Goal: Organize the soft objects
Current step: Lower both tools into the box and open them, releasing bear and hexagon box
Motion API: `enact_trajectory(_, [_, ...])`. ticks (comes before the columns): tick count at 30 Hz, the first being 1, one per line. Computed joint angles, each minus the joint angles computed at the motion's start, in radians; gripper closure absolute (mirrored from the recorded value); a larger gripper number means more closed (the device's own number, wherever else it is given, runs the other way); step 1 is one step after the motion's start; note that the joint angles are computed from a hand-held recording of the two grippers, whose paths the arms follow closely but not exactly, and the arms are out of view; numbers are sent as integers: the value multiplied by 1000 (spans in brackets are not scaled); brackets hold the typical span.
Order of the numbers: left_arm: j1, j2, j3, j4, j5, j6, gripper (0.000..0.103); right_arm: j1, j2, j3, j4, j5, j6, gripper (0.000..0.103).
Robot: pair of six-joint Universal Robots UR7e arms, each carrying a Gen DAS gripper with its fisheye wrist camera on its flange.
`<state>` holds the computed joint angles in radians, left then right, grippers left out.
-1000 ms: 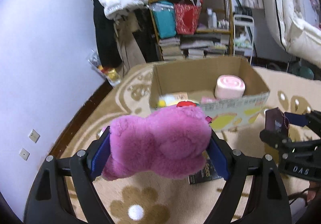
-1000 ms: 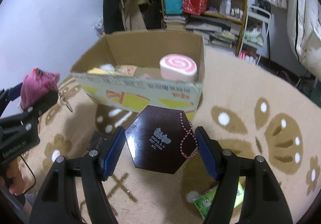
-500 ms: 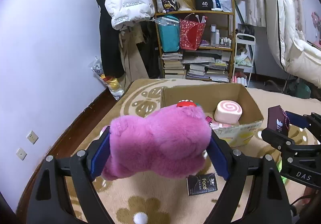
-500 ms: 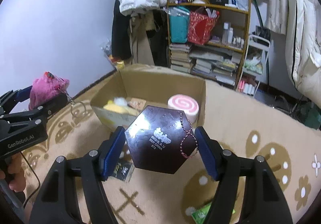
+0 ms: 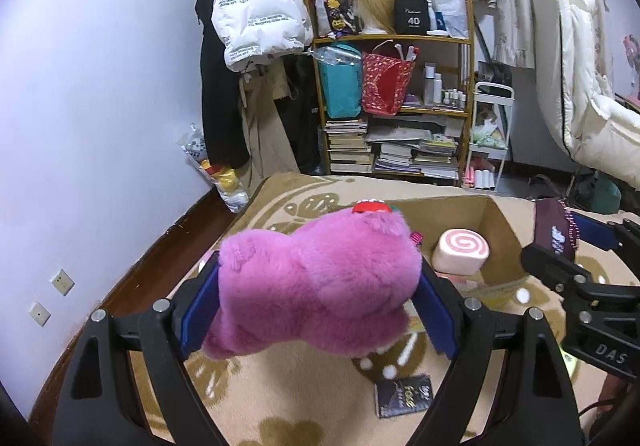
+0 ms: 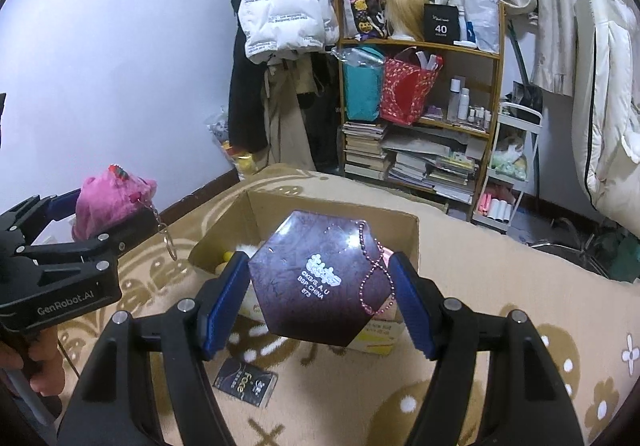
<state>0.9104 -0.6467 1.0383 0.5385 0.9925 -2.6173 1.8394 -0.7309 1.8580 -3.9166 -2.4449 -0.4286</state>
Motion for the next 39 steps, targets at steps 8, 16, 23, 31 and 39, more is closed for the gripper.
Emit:
enact_trajectory(8, [19, 84, -152, 49, 16, 11, 17, -34, 17, -49, 0, 43, -21, 28])
enact_trajectory(16, [27, 183, -289, 124, 23, 13, 17, -57, 19, -85, 8, 67, -52, 28])
enact_trajectory(23, [32, 238, -355, 172, 54, 18, 17, -73, 32, -115, 23, 48, -71, 28])
enact_trajectory(31, [48, 285, -413, 201, 63, 4, 17, -107, 37, -121, 41, 58, -30, 28])
enact_trajectory(39, [64, 364, -526, 274, 51, -15, 16, -134, 40, -113, 41, 76, -7, 28])
